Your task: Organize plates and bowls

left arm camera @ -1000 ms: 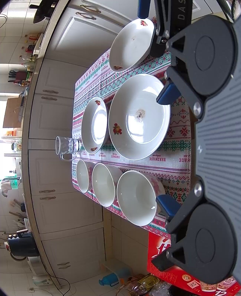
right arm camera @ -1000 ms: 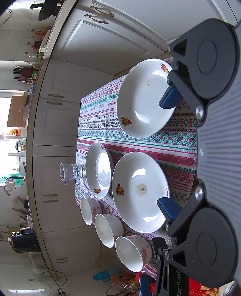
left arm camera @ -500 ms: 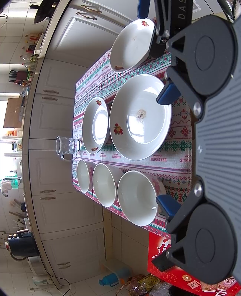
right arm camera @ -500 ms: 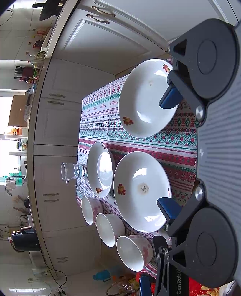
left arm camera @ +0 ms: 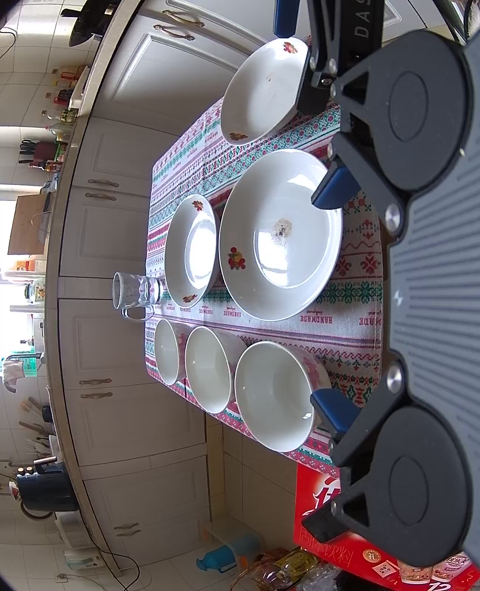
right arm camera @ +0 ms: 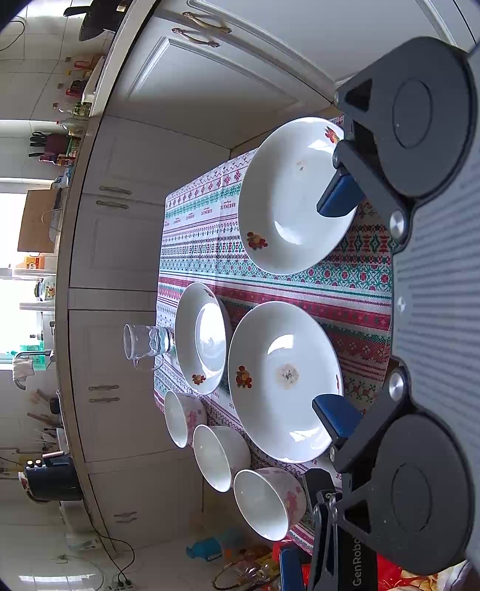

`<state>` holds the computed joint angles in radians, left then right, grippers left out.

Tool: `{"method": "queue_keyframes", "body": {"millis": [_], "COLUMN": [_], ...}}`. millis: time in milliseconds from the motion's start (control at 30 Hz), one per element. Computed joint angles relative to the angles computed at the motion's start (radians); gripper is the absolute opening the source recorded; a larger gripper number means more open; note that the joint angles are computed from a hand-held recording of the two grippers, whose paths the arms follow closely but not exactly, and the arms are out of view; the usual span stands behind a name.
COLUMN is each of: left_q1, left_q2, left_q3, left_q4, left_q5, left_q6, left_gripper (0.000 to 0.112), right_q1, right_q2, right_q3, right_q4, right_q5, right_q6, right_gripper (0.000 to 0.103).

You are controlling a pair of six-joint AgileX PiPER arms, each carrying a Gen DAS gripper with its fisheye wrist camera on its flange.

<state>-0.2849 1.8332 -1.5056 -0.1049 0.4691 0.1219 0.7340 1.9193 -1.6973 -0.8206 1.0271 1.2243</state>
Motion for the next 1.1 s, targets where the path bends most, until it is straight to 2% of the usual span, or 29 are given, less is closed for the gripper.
{"method": "queue_keyframes", "body": {"millis": [1100], "left_q1": [0.001], "left_q2": [-0.003], "left_q3": [0.010], "left_q4": [-0.004], "left_q5": [-0.010], "left_q6": [0.004], "left_gripper": [0.102], "right_q1": [0.003], "right_q2": [-0.002], "right_q3": [0.003], "right_q4": [-0.006], "right_q5": [-0.001], "right_q6": [0.001], "right_gripper": [0.103]}}
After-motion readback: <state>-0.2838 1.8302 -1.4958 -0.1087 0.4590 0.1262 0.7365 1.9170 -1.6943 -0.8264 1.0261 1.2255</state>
